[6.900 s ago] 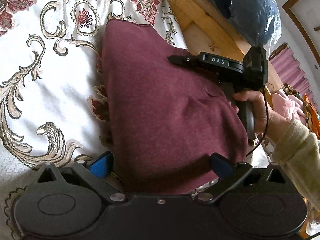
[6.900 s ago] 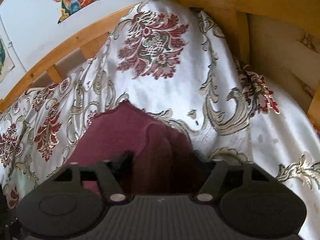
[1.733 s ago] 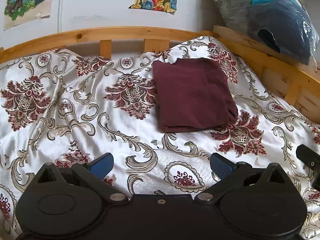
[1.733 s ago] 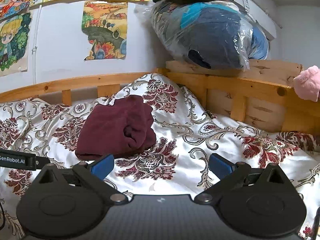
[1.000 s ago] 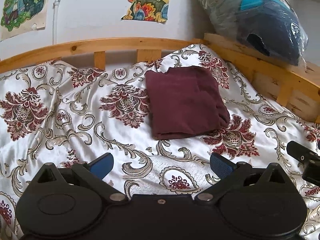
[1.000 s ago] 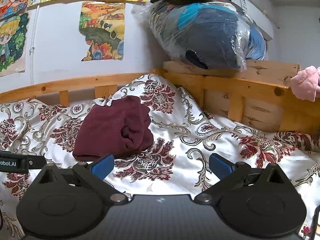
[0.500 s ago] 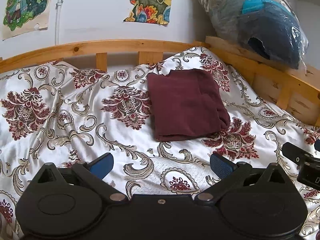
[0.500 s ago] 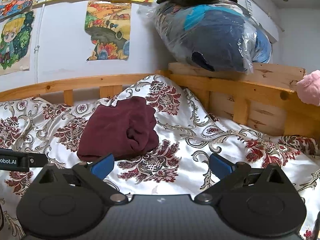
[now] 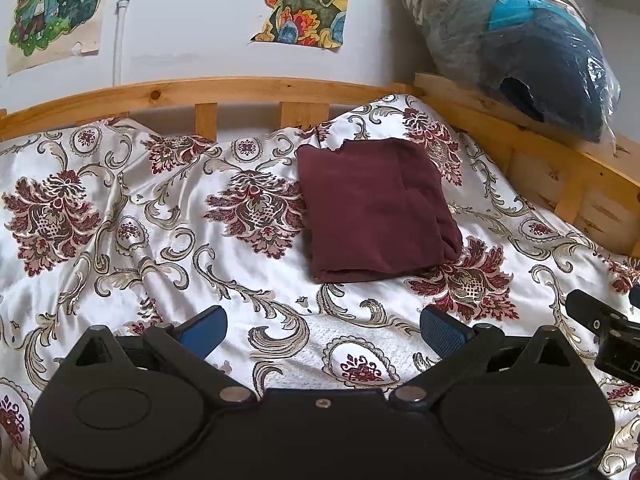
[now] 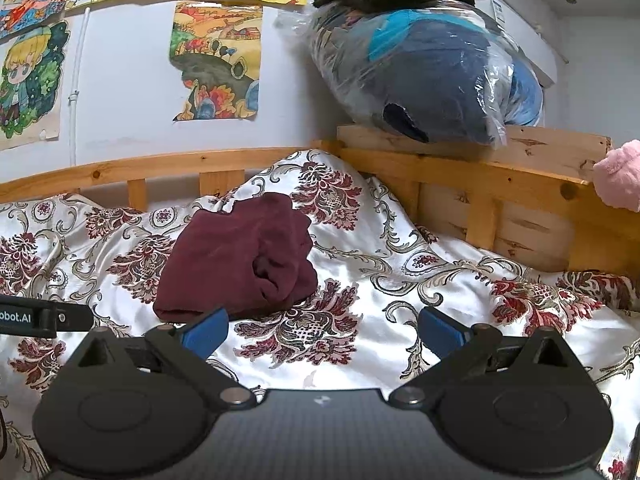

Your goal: Fold small clothes

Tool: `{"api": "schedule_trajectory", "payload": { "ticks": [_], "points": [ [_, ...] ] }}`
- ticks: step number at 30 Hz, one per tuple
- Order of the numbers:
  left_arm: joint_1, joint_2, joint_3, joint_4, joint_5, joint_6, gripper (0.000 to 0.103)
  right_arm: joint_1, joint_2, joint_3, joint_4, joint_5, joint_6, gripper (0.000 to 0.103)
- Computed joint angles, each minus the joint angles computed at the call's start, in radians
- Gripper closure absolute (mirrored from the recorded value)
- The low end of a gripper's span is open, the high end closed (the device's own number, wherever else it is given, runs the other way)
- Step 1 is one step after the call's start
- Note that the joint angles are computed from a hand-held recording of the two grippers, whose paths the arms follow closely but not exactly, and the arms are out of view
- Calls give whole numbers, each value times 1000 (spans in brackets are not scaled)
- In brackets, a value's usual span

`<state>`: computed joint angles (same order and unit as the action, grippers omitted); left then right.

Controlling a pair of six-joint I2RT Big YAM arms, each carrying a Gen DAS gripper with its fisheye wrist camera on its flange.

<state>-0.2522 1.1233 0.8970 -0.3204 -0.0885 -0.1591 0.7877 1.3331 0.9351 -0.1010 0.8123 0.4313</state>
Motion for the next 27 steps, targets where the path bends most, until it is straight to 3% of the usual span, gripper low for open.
{"api": "schedule_trajectory", "payload": {
  "ticks": [27],
  "points": [
    [1,-6,-4,17,-18,-1,1,-4,-5,-5,-11,-7,14,0]
  ]
}}
